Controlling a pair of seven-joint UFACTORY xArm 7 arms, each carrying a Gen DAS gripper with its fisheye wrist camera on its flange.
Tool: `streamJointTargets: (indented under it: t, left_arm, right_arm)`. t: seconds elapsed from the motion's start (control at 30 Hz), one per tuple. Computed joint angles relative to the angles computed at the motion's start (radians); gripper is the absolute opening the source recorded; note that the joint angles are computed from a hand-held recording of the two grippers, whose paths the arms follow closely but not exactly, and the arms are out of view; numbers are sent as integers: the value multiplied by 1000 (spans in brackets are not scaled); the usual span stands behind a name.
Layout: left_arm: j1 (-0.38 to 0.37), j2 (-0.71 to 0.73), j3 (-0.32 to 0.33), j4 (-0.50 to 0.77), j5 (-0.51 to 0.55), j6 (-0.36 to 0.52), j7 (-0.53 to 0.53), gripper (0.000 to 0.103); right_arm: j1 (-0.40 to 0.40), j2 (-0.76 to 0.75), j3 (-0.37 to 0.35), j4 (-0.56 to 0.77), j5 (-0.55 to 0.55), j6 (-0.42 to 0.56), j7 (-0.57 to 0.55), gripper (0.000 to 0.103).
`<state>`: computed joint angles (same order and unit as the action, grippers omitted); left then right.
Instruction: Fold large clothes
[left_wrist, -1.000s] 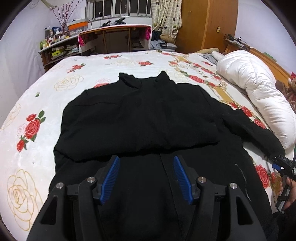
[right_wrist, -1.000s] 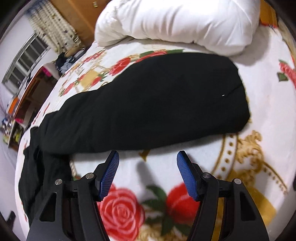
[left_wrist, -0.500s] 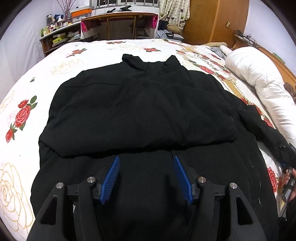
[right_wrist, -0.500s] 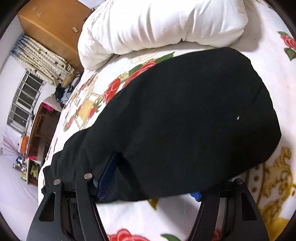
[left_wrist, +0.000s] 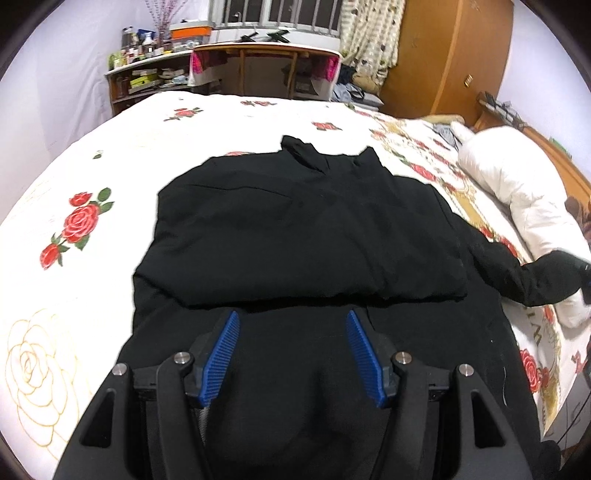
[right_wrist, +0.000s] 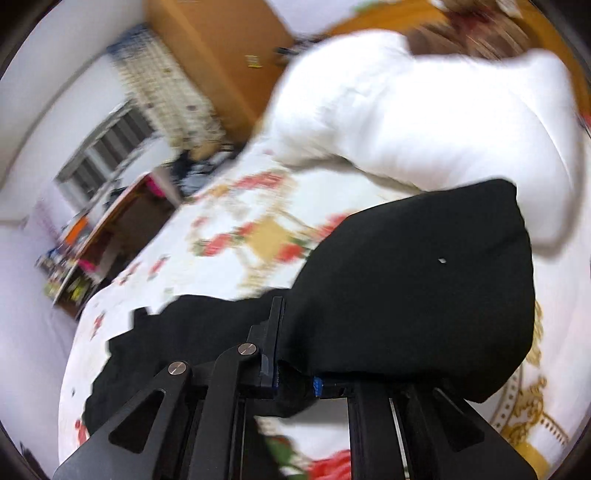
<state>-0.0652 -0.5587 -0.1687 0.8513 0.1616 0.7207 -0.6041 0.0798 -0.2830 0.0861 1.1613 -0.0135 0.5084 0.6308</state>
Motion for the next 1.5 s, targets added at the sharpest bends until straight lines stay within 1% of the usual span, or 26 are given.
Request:
streamJointTargets:
  t: [0.17,0.37,0.53,0.73,0.87,0.97,1.0,1.03,1.07,1.1,1.13,1.23,1.3,1.37,1.4,1.43,1.5]
  left_arm:
    - [16,-77,33,-47,-17,4,4,62]
    - [57,-136,70,-86,-32,-8,26,62]
    - [96,-171,103,-127,-48,-39,50,62]
    - [138,-216,140,-191,-76,-55,77,62]
    - [162,-235,160,-226,-92,-60,96,62]
    - [174,-237,168,-240,-102,-68,110,62]
    - [177,-236,170,-243,-106,-70,113,62]
    - [179,-235,172,-246,-110,-73,117,62]
    - [180,-234,173,-250,-114,-76,121,62]
    - [179,-231,175,-250,-119,-80,125,62]
    - [178,-228,177,-250,-123,-84,130,62]
    - [168,-213,183,-241,-143,-99,145,62]
    - [158,-198,184,-226,-155,-109,154,62]
    - [145,-180,184,-208,-169,-120,163,62]
    - [139,-168,182,-196,-174,-126,167,62]
    - [133,-156,180,-182,-179,-133,171,63]
    - [123,-133,176,-155,-186,-141,178,64]
  right_arm:
    - [65,100,57,219,-37,41,-53,12]
    - [187,305,110,508,-91,116,-93,12]
    - [314,473,116,706,-120,198,-130,12]
    - [455,674,98,896,-114,296,-183,12]
    - [528,785,79,978,-105,363,-206,12]
    - [565,862,62,1040,-98,414,-221,13]
    - [576,891,58,1069,-94,435,-224,15]
    - [577,892,56,1055,-86,438,-230,16]
    - [581,911,54,1074,-80,459,-237,18]
    - [584,918,52,1076,-75,466,-244,22]
    - [601,947,45,1121,-82,485,-244,23]
    - [609,937,32,1105,-87,490,-252,23]
    - [603,913,34,1072,-77,472,-250,25]
    - [611,931,36,1116,-78,486,-253,30]
    - [621,957,35,1164,-82,502,-258,37]
    - [622,960,43,1177,-73,500,-281,55]
    - [605,937,82,1150,-19,468,-338,79]
